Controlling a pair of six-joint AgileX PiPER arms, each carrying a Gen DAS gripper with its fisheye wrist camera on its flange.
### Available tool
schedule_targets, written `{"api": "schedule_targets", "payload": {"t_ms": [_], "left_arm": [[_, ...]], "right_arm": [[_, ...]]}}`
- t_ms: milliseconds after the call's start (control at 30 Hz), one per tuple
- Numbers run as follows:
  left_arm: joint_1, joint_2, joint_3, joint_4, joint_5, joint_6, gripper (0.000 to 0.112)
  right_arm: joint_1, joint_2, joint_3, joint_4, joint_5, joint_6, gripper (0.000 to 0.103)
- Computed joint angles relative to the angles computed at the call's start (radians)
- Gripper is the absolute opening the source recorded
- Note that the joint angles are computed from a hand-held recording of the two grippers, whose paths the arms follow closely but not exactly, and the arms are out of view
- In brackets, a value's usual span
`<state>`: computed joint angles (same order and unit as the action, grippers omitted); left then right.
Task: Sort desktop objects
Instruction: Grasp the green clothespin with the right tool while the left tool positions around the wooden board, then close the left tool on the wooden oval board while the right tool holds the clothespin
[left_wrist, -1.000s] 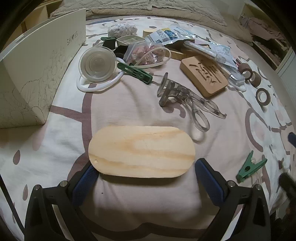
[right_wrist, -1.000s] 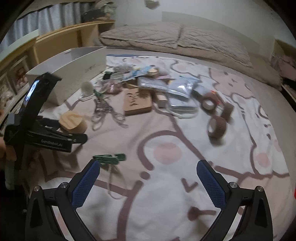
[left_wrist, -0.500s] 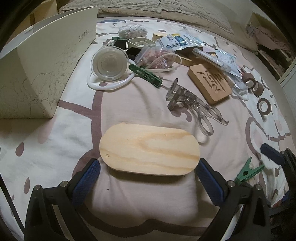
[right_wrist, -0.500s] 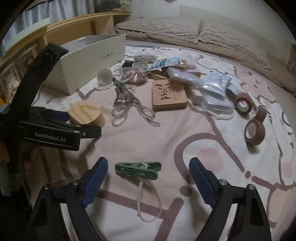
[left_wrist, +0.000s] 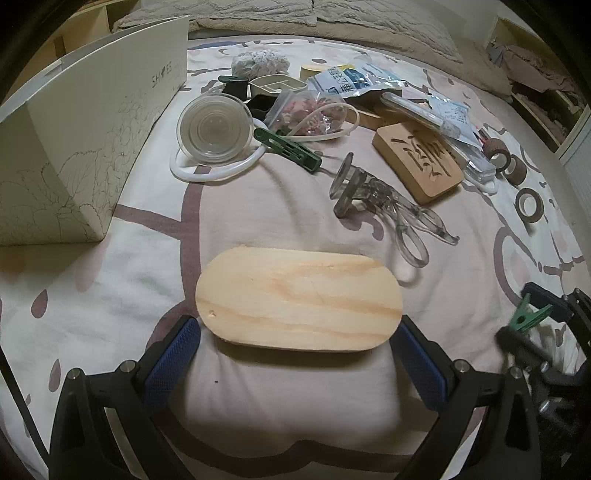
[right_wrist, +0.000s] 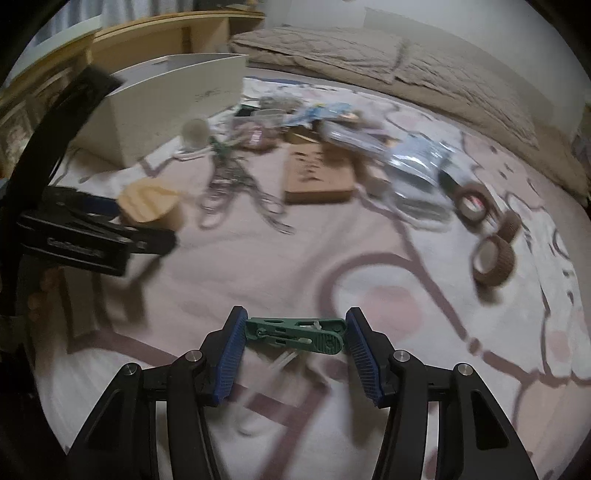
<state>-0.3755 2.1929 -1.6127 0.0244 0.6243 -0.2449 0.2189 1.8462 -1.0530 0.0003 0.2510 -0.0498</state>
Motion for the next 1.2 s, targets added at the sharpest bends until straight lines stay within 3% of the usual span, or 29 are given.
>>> {"api": "schedule_targets", "payload": {"t_ms": [200,433,600,700,767,833,867,1000,1133,1200], "left_arm": [[0.019,0.011,-0.029,-0.048,0.007,0.004,0.103],[0.007,0.027,-0.068,-0.001,0.027,-0.025,0.103],[-0.017,0.027,-0.051,0.089,-0.011,0.001,0.103],[-0.007,0.032,-0.057,0.057,-0.012,0.056,0.103],[-0.003,0.037,-0.067,0.043,-0.004,0.078,0.103],[-0.003,0.039,-0.071,0.042,-0.003,0.089,0.103],[-0.001,0.04,-0.072,0.035,-0.005,0.102,0.103],[0.005,0.044,-0.081,0.008,0.0,0.141,0.103],[0.005,0.044,-0.082,0.001,0.0,0.16,0.103],[0.005,0.045,-0.087,0.0,0.003,0.168,0.103]], "right_arm": [[-0.052,-0.011,0.051,0.229,-0.018,-0.187,0.056],[-0.03,-0.022,0.087,0.123,-0.069,-0.069,0.056],[-0.047,-0.026,0.1,0.29,-0.079,-0.218,0.056],[-0.048,-0.027,0.098,0.292,-0.074,-0.2,0.056],[-0.048,-0.028,0.093,0.317,-0.061,-0.21,0.064],[-0.047,-0.027,0.088,0.364,-0.042,-0.249,0.082],[-0.042,-0.028,0.088,0.347,-0.04,-0.234,0.082],[-0.031,-0.039,0.095,0.234,-0.047,-0.112,0.081],[-0.034,-0.051,0.096,0.136,-0.043,-0.002,0.057],[-0.042,-0.048,0.09,0.161,-0.037,-0.019,0.056]]}}
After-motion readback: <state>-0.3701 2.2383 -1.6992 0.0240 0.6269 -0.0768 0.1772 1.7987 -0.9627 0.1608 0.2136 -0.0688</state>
